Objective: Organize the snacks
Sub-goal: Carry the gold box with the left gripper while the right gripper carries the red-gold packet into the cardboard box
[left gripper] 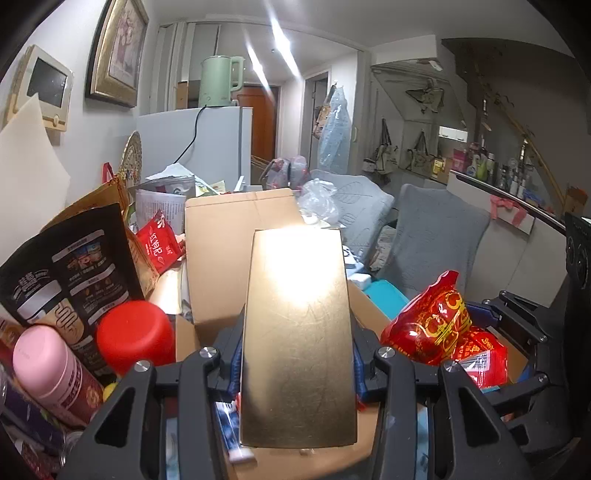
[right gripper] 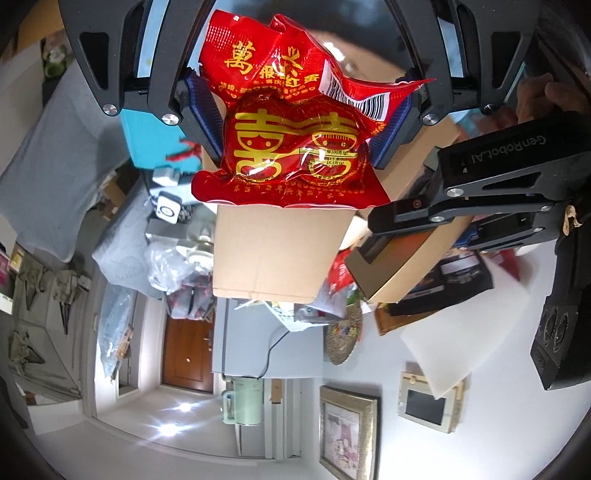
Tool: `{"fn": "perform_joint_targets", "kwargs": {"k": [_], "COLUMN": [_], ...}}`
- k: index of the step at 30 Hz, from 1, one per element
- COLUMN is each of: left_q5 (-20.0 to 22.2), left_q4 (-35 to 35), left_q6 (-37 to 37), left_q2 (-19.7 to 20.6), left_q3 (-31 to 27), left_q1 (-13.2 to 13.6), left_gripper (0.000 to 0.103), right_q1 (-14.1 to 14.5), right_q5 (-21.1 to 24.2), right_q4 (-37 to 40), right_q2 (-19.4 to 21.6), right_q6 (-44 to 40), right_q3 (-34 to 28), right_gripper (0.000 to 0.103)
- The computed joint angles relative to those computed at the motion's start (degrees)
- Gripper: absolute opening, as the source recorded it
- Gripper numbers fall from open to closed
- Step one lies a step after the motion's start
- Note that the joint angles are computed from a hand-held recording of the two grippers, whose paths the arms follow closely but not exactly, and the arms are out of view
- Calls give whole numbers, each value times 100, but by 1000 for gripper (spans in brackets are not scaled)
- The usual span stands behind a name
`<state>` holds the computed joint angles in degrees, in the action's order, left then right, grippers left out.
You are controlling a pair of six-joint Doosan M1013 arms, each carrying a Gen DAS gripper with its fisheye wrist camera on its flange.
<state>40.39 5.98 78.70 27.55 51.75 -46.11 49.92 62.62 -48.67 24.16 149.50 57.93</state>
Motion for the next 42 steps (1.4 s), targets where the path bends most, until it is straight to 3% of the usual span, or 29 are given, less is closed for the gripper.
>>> {"fn": "perform_joint_targets", "kwargs": {"k": [12,24,42], "left_q5": [580,1659,3315], "left_q4": [46,5,-243], "left_q6": [32,47,194], "left_q2": [753,1404,2175], "left_q3": [-1052,-1951,-3138], "left_q1": [175,229,225], "left_gripper": [43,43,43], "right_q1": [-496,-734,-833], "right_q5": [-309,72,815], "right_q4": [555,1182,1849], "right_q2": [344,625,889], "right_q6": [-423,-614,-1087], "right_q3": [-410,-644,-866], "right_gripper": [77,77,77]}}
